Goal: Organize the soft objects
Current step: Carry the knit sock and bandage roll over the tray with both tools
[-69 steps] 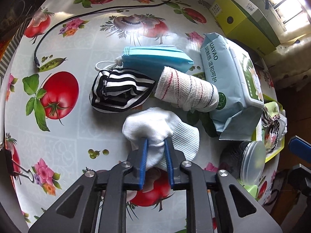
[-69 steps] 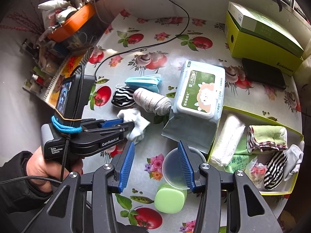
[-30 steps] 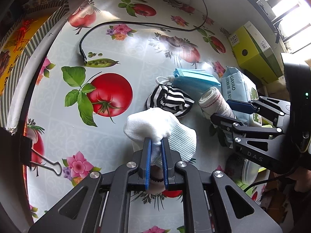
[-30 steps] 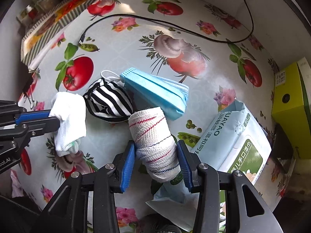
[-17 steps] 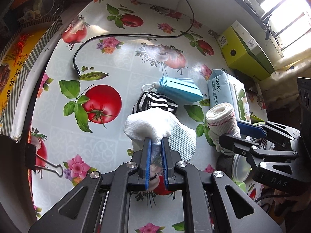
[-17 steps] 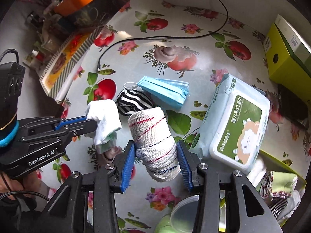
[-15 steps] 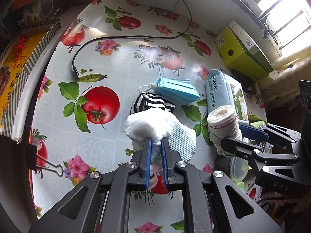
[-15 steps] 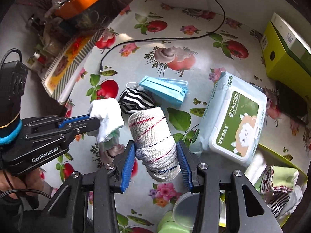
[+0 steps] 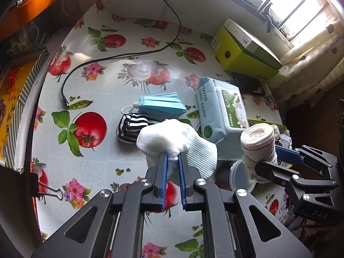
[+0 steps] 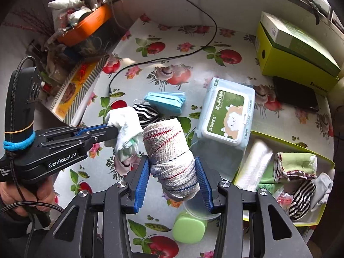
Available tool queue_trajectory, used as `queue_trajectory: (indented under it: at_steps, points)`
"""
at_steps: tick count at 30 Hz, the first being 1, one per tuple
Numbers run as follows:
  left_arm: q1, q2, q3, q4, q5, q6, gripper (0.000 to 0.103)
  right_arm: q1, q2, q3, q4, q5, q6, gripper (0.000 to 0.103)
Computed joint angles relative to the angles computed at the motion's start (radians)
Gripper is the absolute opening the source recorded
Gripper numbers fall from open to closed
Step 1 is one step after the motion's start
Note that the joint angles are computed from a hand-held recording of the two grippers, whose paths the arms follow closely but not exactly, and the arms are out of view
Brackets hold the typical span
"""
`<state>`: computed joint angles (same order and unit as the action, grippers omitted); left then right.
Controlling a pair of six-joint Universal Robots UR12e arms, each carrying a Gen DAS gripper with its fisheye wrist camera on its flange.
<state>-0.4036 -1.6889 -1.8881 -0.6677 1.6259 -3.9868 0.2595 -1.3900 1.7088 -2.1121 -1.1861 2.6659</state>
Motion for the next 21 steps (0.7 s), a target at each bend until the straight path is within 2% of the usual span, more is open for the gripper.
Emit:
queue_trajectory:
  at_steps: [9,21]
  points:
    - [-0.022,-0.019,0.038,-0.005,-0.016,0.039,0.01,-0.033,-0.039,0.036,-0.012,0.004,0.016,0.042]
    - [-0.037,-0.047,0.087,-0.027,-0.022,0.087,0.011,-0.063,-0.05,0.053,-0.026,0.015,0.047,0.042]
